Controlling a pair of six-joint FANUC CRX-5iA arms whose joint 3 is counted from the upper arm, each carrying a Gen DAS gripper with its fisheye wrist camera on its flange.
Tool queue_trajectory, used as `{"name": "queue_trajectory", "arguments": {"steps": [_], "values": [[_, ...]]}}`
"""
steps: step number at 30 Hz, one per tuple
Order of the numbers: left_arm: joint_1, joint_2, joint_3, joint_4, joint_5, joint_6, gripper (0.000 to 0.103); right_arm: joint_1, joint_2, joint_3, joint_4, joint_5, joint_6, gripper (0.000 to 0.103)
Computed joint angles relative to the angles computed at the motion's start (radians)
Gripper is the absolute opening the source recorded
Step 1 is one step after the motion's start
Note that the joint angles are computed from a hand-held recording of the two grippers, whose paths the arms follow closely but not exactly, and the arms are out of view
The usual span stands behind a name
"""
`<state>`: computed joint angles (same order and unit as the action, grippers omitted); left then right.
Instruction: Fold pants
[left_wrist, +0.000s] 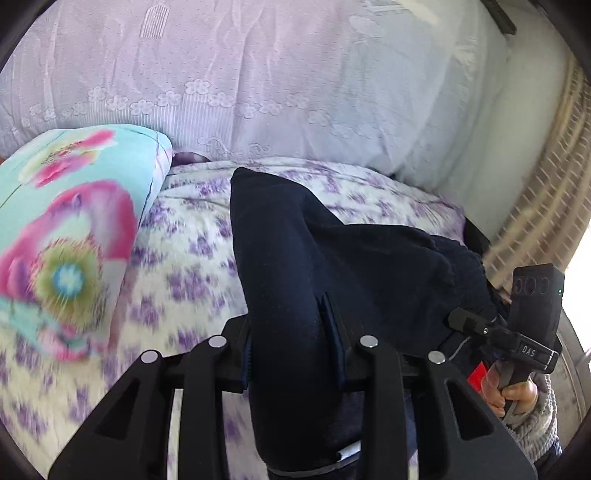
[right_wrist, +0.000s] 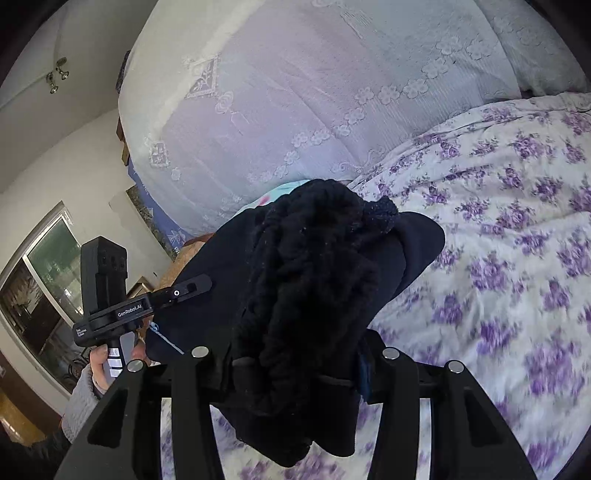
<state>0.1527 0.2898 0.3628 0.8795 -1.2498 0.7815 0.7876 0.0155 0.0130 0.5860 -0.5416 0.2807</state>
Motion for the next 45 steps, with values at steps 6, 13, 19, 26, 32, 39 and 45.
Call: {"name": "queue_trajectory", "arguments": {"steps": [6, 13, 19, 26, 32, 39, 45], "values": [[-0.075, 0.258, 0.211, -0.106, 0.035, 0.137, 0.031, -0.148, 0.164, 0.103, -0.315, 0.011, 0.255, 0.048], [-0.086, 0.313, 0.185, -0.142, 0.103, 0.188, 0.061, -0.183, 0.194, 0.073, -0.382, 0.04, 0.225, 0.061], [-0.111, 0.15, 0.067, -0.342, 0.265, 0.27, 0.074, -0.103, 0.175, 0.047, -0.006, -0.165, -0.153, 0.077], [-0.141, -0.238, -0.333, -0.528, 0.654, 0.339, 0.098, 0.142, 0.217, 0.061, 0.449, -0.632, -0.391, 0.1], [-0.133, -0.373, -0.495, -0.52, 0.655, 0.34, 0.098, 0.247, 0.217, -0.062, 0.635, -0.696, -0.554, 0.1], [-0.125, -0.359, -0.503, -0.508, 0.664, 0.33, 0.098, 0.24, 0.259, 0.001, 0.559, -0.681, -0.432, 0.1], [-0.137, -0.341, -0.491, -0.5, 0.644, 0.258, 0.098, 0.237, 0.244, -0.015, 0.528, -0.688, -0.499, 0.1]]}}
